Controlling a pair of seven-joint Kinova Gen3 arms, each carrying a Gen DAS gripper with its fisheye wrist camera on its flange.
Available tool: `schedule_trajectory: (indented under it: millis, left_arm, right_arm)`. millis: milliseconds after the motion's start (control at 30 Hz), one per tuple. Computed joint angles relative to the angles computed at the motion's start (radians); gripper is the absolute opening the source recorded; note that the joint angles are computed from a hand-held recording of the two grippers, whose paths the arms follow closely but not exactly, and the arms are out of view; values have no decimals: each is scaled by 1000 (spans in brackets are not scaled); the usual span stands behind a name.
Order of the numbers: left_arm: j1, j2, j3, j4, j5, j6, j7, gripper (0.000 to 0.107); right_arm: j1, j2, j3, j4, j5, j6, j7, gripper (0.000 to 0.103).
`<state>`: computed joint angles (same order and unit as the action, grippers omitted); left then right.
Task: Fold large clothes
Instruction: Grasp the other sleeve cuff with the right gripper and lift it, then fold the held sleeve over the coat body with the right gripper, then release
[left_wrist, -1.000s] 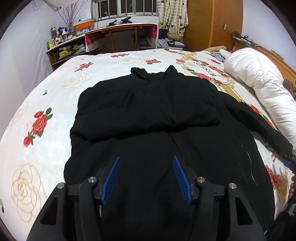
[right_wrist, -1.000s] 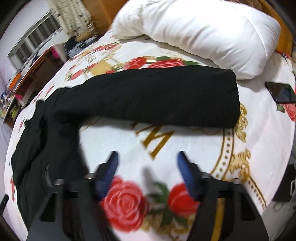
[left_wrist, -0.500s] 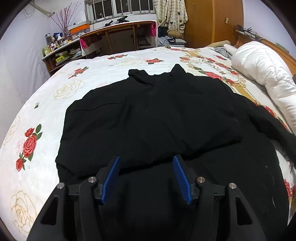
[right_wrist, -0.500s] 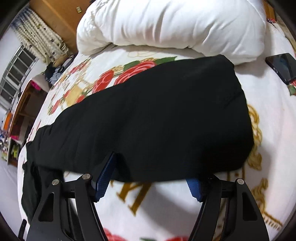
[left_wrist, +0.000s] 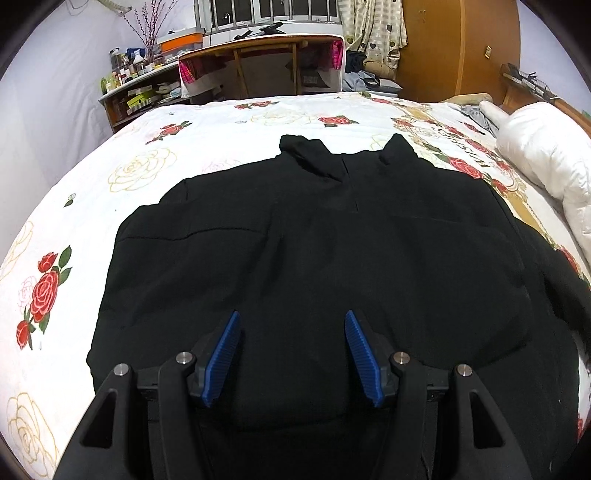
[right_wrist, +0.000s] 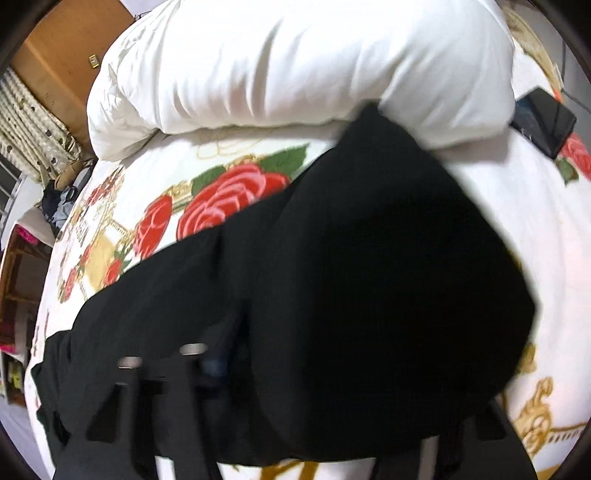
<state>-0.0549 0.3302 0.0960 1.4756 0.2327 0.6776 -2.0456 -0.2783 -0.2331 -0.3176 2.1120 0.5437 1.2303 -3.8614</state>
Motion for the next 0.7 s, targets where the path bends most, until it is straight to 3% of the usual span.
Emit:
schedule_trajectory:
  millis: [100, 333, 533, 633, 700]
  left_arm:
    - [-10, 1, 5, 0, 7, 2, -22, 60]
    - [7, 7, -24, -33, -37, 22, 24, 60]
    - [-42, -16, -9, -56, 11, 61, -5, 60]
    - [-33, -16, -28, -75, -2, 94, 13, 45]
    - [-61, -32, -15, -72, 34, 111, -4, 43]
  right_arm:
    - [-1, 4, 6, -36, 8, 30, 77, 18]
    - [-69, 60, -34, -189, 82, 230, 206, 16]
    - [-161, 110, -58, -338, 174, 372, 307, 15]
    - [-212, 142, -58, -410, 214, 413, 351, 15]
    - [-245, 165, -54, -455, 240, 434, 376, 15]
